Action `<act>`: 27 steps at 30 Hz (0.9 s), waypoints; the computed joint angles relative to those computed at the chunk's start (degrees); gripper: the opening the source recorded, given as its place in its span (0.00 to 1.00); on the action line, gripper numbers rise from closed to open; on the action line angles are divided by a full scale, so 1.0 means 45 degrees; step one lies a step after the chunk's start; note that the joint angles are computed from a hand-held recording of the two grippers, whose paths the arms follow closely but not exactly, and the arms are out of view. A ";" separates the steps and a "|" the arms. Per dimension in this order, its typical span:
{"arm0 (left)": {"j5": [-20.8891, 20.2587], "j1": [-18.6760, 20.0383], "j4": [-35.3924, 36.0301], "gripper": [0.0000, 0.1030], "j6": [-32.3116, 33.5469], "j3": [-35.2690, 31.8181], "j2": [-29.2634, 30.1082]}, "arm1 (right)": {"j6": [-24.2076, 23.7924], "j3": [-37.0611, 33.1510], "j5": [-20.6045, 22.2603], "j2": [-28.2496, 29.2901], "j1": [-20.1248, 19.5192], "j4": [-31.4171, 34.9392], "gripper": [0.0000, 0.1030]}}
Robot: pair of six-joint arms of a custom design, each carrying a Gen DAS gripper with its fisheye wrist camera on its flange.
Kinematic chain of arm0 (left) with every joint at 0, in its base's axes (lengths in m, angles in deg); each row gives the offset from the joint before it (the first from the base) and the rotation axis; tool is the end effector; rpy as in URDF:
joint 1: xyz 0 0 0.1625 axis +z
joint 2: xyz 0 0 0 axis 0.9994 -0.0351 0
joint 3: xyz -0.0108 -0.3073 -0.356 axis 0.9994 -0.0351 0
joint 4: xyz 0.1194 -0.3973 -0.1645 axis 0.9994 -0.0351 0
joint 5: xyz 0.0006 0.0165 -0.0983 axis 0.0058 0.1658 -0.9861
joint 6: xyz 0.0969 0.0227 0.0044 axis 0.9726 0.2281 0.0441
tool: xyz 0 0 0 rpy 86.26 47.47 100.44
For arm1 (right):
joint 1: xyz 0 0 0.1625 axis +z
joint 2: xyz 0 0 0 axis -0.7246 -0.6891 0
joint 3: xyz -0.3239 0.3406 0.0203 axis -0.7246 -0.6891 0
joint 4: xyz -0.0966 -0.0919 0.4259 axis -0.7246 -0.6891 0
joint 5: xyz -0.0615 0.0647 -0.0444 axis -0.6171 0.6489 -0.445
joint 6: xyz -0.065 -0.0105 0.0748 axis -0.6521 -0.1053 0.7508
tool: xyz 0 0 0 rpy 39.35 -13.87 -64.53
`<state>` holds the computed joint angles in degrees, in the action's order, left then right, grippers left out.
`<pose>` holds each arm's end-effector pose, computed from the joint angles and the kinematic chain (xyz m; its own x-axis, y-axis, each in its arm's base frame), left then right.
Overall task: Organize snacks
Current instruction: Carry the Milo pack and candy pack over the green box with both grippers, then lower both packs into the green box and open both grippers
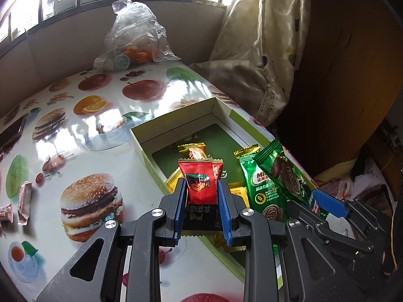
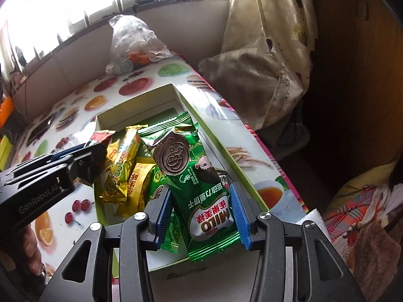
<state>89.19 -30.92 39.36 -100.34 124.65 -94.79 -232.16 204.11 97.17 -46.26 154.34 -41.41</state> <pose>-0.1414 -0.5146 0.0471 -0.5619 0.7593 -0.3283 0.8165 0.5728 -0.0727 0.1699 -0.3840 0.0268 -0.6280 0.5854 0.5127 -0.0668 0.6159 -0.7850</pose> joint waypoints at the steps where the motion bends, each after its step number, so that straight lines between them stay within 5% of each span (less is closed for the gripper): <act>1: -0.0029 -0.0029 -0.0090 0.25 0.0032 0.0025 0.0010 | -0.0049 -0.0047 0.0086 0.0047 -0.0012 -0.0013 0.43; 27: -0.0150 -0.0081 -0.0376 0.27 0.0150 -0.0081 0.0333 | -0.1881 0.0562 -0.0300 -0.0407 -0.0419 -0.1963 0.45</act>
<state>88.52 -31.29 37.67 -99.66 124.28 -93.30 -240.63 206.64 95.82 -48.10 152.46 -50.25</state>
